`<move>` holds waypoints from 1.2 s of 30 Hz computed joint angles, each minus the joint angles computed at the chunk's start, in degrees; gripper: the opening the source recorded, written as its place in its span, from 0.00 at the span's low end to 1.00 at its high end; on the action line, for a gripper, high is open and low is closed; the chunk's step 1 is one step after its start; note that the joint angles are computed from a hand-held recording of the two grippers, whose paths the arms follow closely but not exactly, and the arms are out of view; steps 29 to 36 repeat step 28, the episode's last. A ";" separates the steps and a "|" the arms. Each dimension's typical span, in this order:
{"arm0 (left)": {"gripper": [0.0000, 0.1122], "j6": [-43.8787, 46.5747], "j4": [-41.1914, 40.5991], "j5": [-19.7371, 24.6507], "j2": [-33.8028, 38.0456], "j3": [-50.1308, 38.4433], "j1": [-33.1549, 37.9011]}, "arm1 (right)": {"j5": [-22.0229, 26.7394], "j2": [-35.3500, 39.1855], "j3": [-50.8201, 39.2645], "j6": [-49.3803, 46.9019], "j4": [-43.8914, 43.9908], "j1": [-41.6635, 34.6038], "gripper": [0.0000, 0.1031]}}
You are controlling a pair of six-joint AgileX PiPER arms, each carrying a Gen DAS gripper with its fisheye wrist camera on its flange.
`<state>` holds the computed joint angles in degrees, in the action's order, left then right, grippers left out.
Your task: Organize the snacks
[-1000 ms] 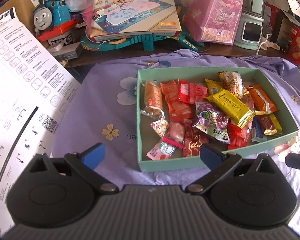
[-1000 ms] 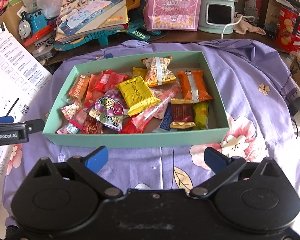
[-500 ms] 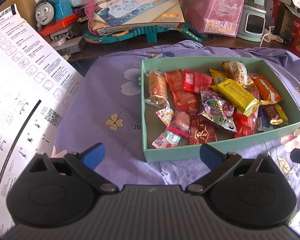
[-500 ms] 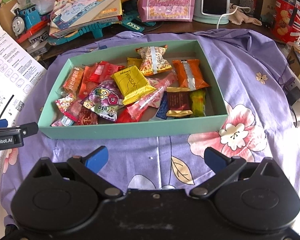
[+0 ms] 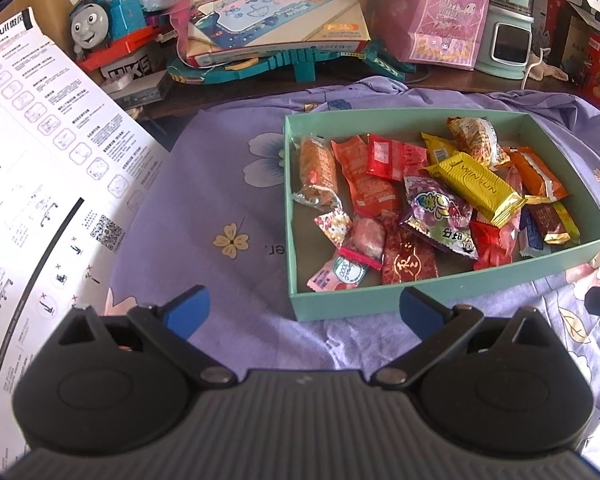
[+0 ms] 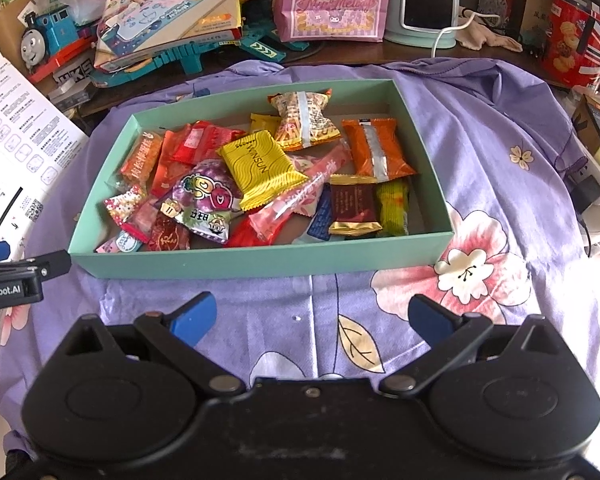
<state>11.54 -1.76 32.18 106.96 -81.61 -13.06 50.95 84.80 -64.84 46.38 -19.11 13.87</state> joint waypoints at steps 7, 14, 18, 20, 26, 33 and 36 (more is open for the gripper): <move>0.92 2.73 -3.40 1.30 0.57 -0.49 0.84 | -0.03 0.16 0.26 0.47 -0.08 0.21 1.00; 0.92 1.67 -1.51 0.01 -0.33 0.83 0.28 | -0.18 0.06 0.40 0.18 -0.18 0.09 1.00; 0.92 1.72 -1.32 -0.10 -0.49 0.98 0.23 | 0.03 0.08 0.34 0.53 -0.54 0.36 1.00; 0.92 2.11 -1.50 -0.01 -0.48 0.87 0.31 | 0.18 0.13 0.32 0.80 -0.68 0.46 1.00; 0.92 1.79 -0.96 0.28 -0.54 0.96 0.32 | 0.71 0.30 0.22 1.44 -1.44 0.85 1.00; 0.92 2.15 -0.95 0.48 -0.47 0.90 0.41 | 1.00 0.43 0.05 1.54 -1.70 0.92 1.00; 0.92 2.15 -0.95 0.48 -0.47 0.90 0.41 | 1.00 0.43 0.05 1.54 -1.70 0.92 1.00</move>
